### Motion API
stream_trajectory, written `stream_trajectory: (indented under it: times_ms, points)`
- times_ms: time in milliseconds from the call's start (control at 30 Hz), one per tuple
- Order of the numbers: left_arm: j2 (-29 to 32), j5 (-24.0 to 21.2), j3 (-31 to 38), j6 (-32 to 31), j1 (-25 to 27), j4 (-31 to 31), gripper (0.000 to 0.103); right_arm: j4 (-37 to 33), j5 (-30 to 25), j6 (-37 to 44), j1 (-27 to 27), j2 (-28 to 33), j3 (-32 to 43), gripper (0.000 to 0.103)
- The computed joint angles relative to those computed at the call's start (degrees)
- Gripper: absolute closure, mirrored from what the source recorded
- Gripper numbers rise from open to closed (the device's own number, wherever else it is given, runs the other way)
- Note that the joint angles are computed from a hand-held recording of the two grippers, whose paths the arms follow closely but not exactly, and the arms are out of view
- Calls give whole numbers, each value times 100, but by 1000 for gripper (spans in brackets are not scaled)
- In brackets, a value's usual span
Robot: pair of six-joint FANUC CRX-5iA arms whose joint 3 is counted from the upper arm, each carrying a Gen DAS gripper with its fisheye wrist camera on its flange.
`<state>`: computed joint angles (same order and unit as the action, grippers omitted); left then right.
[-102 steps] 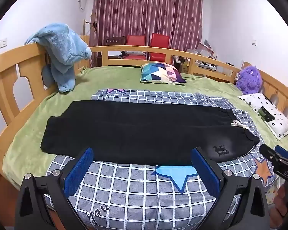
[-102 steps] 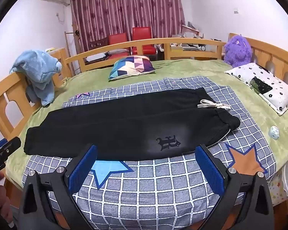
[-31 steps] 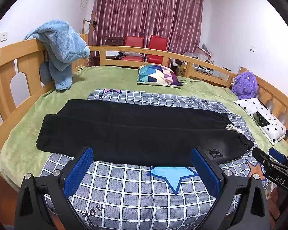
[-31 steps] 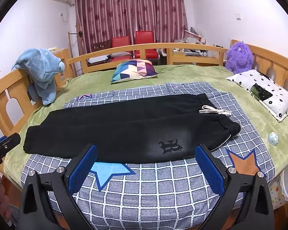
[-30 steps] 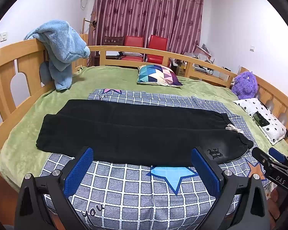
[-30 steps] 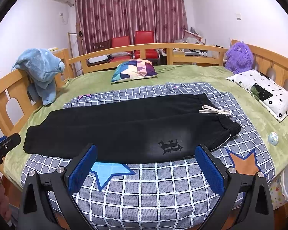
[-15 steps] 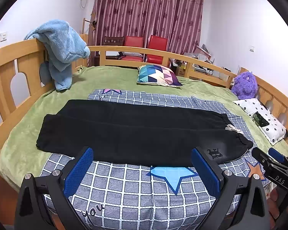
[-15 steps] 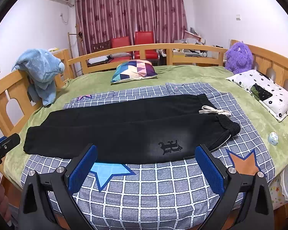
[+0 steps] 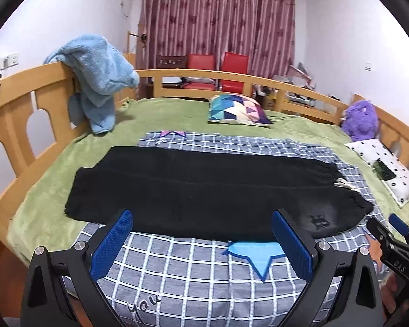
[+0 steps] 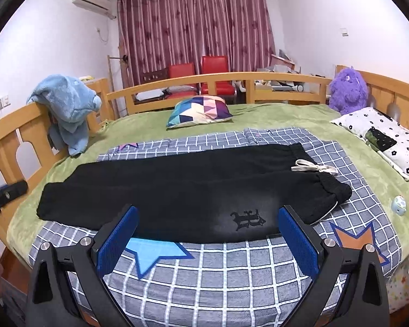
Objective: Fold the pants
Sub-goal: 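Grasp the waistband edge of the sweatpants with both grippers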
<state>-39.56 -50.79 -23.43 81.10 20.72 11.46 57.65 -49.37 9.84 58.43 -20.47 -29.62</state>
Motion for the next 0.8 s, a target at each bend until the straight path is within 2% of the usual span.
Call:
stream_trajectory:
  times_ms: [100,233,367,467,567,667,800]
  points:
    - [-17,23,-244,-359,182,231,0,-243,-19,12,-48,-29,-82,3]
    - [91,-167,-504,-623,569,430,3,-493,320,-125,-300,-160,-378,5]
    - [60,-344,-1201,-1507,1552,1583,6,-1398,524,469,-607,-22,-261,21]
    - [361,-532,-1469,-2087,2045,2161,7,-1676,755,761,-865,139,-295,22]
    - [657,-290,-1678,-2299,2213,2454,13,-1858,901,871,-1126,404,-275,22]
    - [1088,-34,-1862,-2513,2235,2873,13,-2121,1224,997,-1473,660,-237,22]
    - [1720,70,-2006,-2750,2251,3538,14,-2385,1277,1026,-1737,966,-112,23]
